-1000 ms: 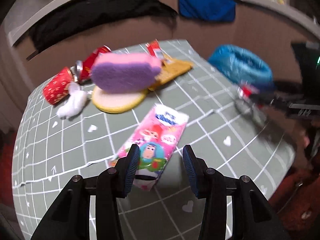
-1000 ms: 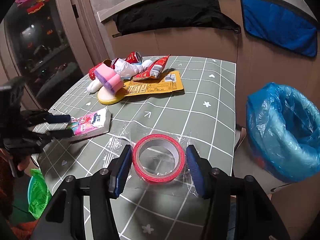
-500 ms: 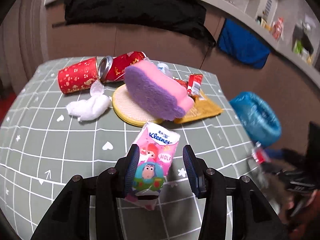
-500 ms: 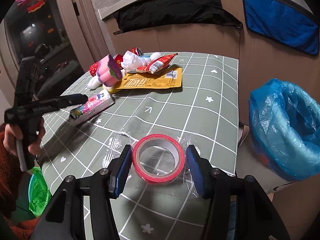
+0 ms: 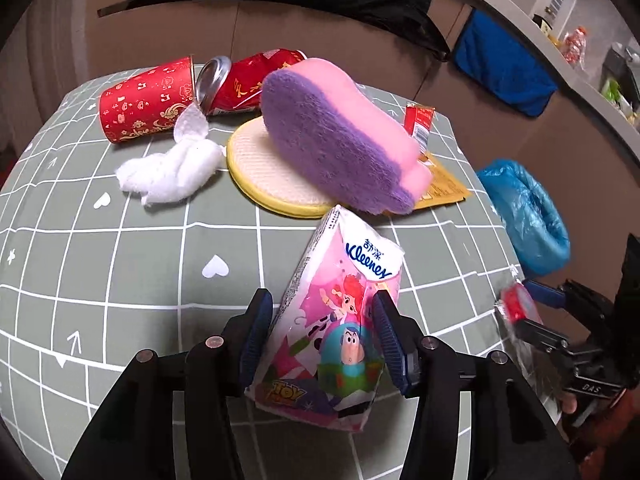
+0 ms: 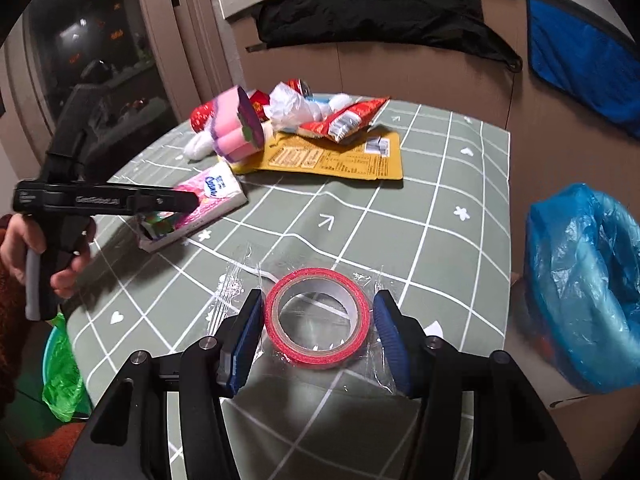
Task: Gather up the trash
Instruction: 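Grasp the pink Kleenex tissue pack with the left tool and lift it, then carry the tape roll and tissue pack to the bin and release both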
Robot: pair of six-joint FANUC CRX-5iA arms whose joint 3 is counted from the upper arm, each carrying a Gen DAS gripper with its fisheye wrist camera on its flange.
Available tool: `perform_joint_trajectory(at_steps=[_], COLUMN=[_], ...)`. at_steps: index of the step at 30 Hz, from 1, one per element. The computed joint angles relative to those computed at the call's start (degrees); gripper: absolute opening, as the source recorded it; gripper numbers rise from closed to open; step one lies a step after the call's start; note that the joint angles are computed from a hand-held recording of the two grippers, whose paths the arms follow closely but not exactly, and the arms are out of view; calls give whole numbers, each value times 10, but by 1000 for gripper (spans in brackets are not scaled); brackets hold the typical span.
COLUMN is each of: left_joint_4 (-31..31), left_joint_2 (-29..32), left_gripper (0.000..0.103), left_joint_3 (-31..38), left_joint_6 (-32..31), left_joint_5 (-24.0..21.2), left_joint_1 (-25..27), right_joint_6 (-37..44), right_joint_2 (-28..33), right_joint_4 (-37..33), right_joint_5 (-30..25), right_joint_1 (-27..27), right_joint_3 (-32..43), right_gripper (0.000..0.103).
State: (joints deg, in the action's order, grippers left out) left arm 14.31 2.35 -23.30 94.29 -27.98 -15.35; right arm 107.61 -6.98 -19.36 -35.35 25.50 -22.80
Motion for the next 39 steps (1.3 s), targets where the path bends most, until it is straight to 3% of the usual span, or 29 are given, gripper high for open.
perform_joint_trajectory(at_steps=[7, 12, 15, 16, 18, 21, 26, 39], left_joint_4=[-22, -76, -100, -118, -167, -237, -360, -584], left_joint_2=[4, 12, 13, 12, 6, -9, -27, -62], left_gripper=[53, 54, 49, 47, 33, 28, 25, 24], left_joint_3=[11, 39, 49, 53, 64, 74, 100, 142], left_joint_6=[64, 129, 168, 189, 237, 316, 442, 656], left_joint_5=[-8, -33, -39, -42, -51, -65, -108, -200], left_joint_1=[-2, -11, -18, -22, -37, -61, -117, -257], right_joint_6=[-23, -67, -96, -99, -61, -44, -37, -67], right_joint_2=[-3, -9, -13, -15, -16, -25, -46, -102], right_joint_4=[41, 103, 126, 122, 75, 52, 45, 85], right_joint_5=[24, 52, 56, 53, 33, 28, 31, 68], right_joint_1=[19, 44, 50, 48, 31, 20, 19, 30], right_joint_3=[-21, -47, -55, -53, -35, -28, -29, -56], right_gripper=[58, 61, 56, 52, 51, 51, 51, 51])
